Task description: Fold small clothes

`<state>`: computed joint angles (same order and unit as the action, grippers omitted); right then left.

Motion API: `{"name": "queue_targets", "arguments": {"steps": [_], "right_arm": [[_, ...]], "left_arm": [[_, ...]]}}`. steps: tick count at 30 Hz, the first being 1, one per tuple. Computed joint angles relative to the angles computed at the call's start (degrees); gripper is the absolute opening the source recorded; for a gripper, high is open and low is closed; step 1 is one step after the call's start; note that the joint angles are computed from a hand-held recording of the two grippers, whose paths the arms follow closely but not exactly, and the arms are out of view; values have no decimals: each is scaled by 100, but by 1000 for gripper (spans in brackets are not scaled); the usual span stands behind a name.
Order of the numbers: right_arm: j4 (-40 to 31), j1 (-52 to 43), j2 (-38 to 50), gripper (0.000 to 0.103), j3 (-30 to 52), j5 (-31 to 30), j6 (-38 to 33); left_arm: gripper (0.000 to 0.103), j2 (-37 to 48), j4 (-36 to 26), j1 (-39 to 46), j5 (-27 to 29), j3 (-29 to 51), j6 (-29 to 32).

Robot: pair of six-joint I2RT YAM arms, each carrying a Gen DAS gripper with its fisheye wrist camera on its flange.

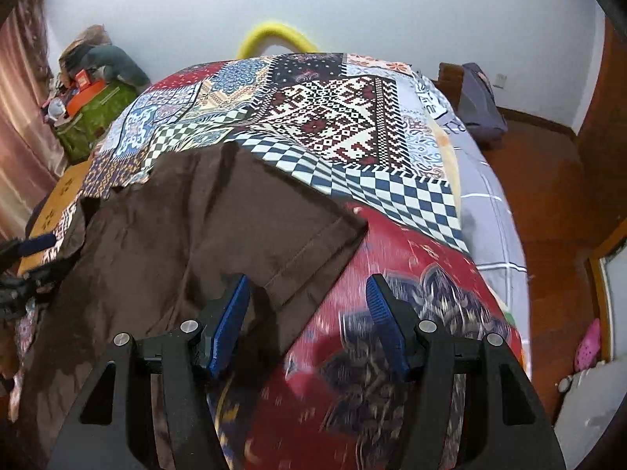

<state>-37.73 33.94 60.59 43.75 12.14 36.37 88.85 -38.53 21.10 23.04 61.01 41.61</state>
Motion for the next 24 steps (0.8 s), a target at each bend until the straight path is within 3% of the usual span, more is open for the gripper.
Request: {"name": "queue_targets", "arguments": {"steps": [2, 5, 8, 9, 15, 18, 21, 24], "right_arm": [[322, -104, 68, 56, -91, -163, -86], [486, 54, 406, 42, -53, 120, -89], [464, 173, 498, 9, 21, 235, -69], [458, 140, 500, 5, 47, 169, -74], [58, 518, 371, 4, 554, 468, -55], [-148, 868, 412, 4, 1049, 679, -152], [-268, 1231, 764, 4, 1639, 844, -282], [-174, 1360, 1303, 4, 2113, 610, -275]], "left_arm": [[81, 101, 148, -54, -69, -34, -43], [81, 208, 217, -70, -118, -50, -91], [81, 198, 204, -49, -145, -76, -59], [81, 166, 181, -27, -134, -81, -23], [81, -311, 43, 227, 121, -102, 302], [81, -612, 336, 382, 157, -208, 363], [81, -574, 229, 563, 242, -22, 424], [81, -393, 4, 792, 369, 249, 439]]}}
